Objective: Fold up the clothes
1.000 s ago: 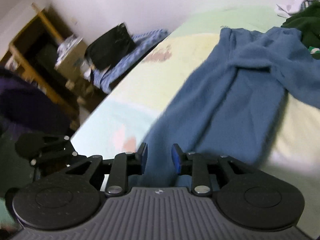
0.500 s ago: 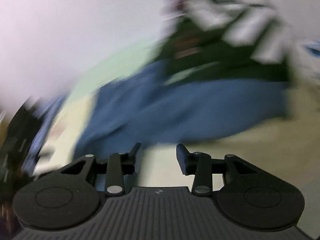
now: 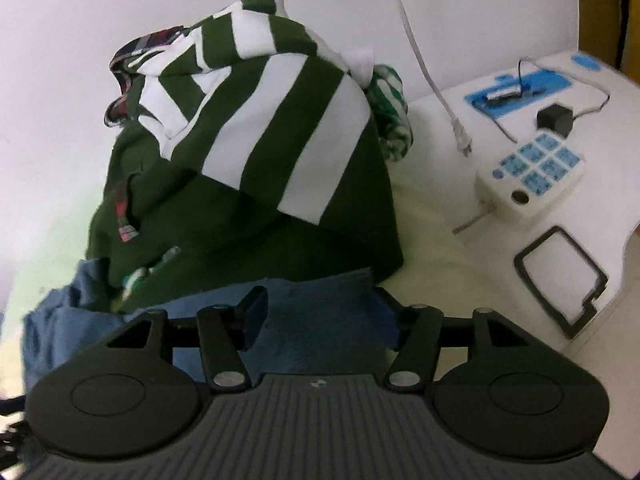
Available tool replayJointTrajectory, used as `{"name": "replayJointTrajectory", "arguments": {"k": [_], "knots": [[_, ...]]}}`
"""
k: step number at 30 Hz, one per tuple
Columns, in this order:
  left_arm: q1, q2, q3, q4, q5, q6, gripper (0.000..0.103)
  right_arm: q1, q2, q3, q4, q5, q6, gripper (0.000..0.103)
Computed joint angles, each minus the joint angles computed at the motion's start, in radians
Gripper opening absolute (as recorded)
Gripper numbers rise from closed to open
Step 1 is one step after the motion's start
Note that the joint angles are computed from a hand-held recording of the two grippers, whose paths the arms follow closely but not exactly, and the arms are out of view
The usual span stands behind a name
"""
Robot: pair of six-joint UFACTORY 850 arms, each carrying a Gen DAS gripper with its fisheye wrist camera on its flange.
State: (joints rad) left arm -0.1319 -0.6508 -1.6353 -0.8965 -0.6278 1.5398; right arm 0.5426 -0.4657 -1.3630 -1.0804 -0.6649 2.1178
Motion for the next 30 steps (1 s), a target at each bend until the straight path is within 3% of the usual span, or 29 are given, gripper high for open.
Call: {"name": "replayJointTrajectory", "arguments": {"k": [1, 3, 5, 10, 14, 18, 20, 22, 30], "knots": [[0.004, -0.004, -0.005, -0.005, -0.012, 0.001, 0.036, 0.003, -0.007, -0.011, 0.011, -0.017, -0.036, 0.056], [0.007, -0.012, -0.012, -0.01, -0.018, 0.003, 0.039, 0.006, -0.019, -0.032, 0.047, -0.048, -0.148, 0.016], [0.009, -0.016, -0.019, -0.01, -0.025, -0.003, 0.041, 0.005, -0.004, -0.019, 0.037, -0.036, -0.169, 0.009], [0.026, -0.027, -0.069, -0.045, -0.078, -0.008, 0.04, 0.036, 0.094, 0.058, -0.214, -0.054, 0.11, 0.007], [0.027, -0.066, -0.156, -0.049, -0.105, -0.042, 0.039, 0.07, 0.153, 0.084, -0.369, -0.156, 0.281, 0.007], [-0.012, -0.117, -0.222, 0.056, -0.053, -0.126, 0.026, 0.082, 0.135, 0.049, -0.342, -0.248, 0.22, 0.007], [-0.028, -0.15, -0.25, 0.126, -0.056, -0.196, 0.027, 0.084, 0.12, 0.03, -0.316, -0.284, 0.179, 0.007], [-0.034, -0.141, -0.212, 0.109, -0.014, -0.147, 0.026, 0.085, 0.099, 0.012, -0.268, -0.297, 0.126, 0.007], [-0.025, -0.181, -0.321, 0.129, -0.095, -0.148, 0.028, 0.102, 0.109, 0.039, -0.32, -0.282, 0.243, 0.007]]}}
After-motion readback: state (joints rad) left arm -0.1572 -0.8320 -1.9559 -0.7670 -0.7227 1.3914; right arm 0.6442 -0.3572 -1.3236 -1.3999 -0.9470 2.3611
